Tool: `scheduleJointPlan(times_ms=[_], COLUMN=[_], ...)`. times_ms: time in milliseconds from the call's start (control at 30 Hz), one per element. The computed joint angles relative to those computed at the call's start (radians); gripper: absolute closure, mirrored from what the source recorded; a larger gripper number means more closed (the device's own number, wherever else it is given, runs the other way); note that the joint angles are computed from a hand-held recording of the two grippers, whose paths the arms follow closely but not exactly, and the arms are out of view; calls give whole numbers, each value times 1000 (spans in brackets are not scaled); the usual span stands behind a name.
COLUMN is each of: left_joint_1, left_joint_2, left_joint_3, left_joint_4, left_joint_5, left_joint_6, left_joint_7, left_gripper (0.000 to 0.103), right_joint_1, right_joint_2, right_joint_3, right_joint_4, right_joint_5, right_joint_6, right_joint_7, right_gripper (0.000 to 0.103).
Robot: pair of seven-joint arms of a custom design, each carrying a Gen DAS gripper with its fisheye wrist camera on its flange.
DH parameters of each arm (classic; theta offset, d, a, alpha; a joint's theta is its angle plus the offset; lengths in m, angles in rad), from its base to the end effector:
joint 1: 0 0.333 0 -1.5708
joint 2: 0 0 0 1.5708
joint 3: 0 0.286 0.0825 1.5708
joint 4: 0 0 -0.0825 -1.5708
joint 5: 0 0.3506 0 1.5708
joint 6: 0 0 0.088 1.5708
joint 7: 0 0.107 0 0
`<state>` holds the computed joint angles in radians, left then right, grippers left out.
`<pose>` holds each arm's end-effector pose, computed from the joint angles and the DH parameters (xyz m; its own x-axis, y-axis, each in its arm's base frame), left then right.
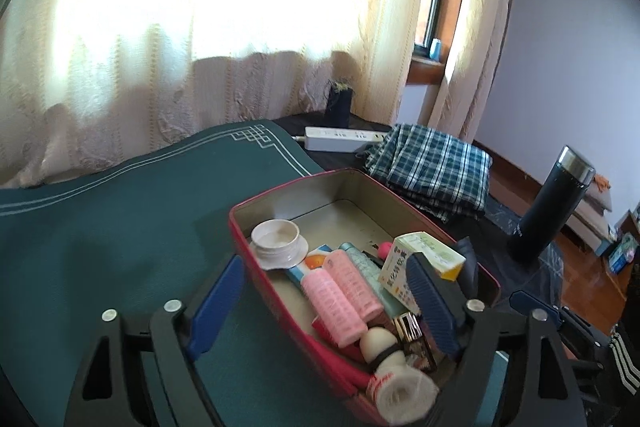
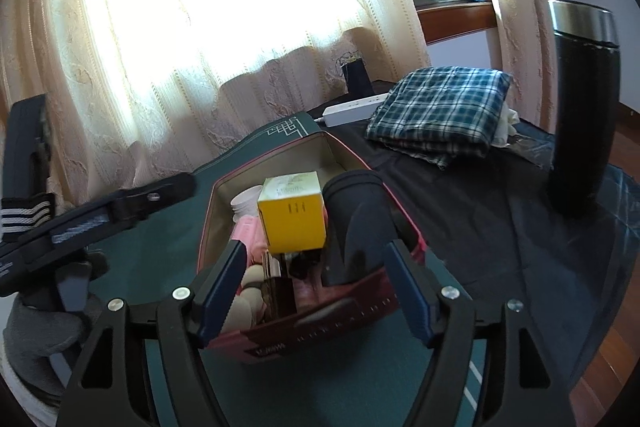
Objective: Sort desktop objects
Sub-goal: 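Open both grippers to drop the bottle and box into the tin, then withdraw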
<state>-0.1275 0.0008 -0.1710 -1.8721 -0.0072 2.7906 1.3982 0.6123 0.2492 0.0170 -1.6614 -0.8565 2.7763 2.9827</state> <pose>0.5549 -0.1704 0.5983 -0.1876 -0.9717 0.1433 -0.6243 0.0053 -0.7812 0.5002 0.4038 0.5343 0.0704 -0.9368 -0.3427 -0.5870 0.2389 -0.7736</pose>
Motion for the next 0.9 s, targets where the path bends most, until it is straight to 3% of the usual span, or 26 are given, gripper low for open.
scheduleJointPlan(times_ms=[167, 233, 267, 367, 467, 567, 633, 700, 767, 900], left_joint_1=[32, 72, 101, 135, 250, 311, 283, 201, 160, 165], left_joint_2=[-126, -176, -206, -268, -344, -403, -425, -429, -437, -469], left_joint_3=[-17, -53, -77, -107, -218, -300, -292, -224, -192, -204], left_joint_4=[-146, -191, -218, -271, -295, -299, -315, -339, -355, -375], left_joint_5=[168, 304, 382, 468, 646, 805, 826, 763, 711, 707], left_joint_6=[65, 73, 87, 120, 72, -33, -64, -44, -41, -52], left_joint_7=[-167, -291, -367, -456, -651, -807, -825, -768, -737, -738], left_gripper=[15, 0, 0, 0, 0, 0, 0, 0, 0, 0], right_joint_1=[3, -4, -5, -4, 0, -2, -5, -8, -8, -8], right_joint_2=[-49, -63, -71, -95, -118, -137, -148, -155, -163, -178], right_joint_3=[10, 26, 35, 57, 78, 100, 111, 121, 131, 146], right_joint_4=[-53, -66, -72, -90, -102, -110, -118, -121, -127, -139], right_joint_5=[-35, -33, -32, -41, -68, -85, -90, -91, -89, -96], right_joint_6=[-20, -29, -35, -71, -124, -159, -167, -175, -183, -202], right_joint_7=[44, 30, 19, 1, -1, -3, -3, -6, -12, -12], right_gripper=[26, 24, 23, 21, 20, 19, 19, 19, 19, 19])
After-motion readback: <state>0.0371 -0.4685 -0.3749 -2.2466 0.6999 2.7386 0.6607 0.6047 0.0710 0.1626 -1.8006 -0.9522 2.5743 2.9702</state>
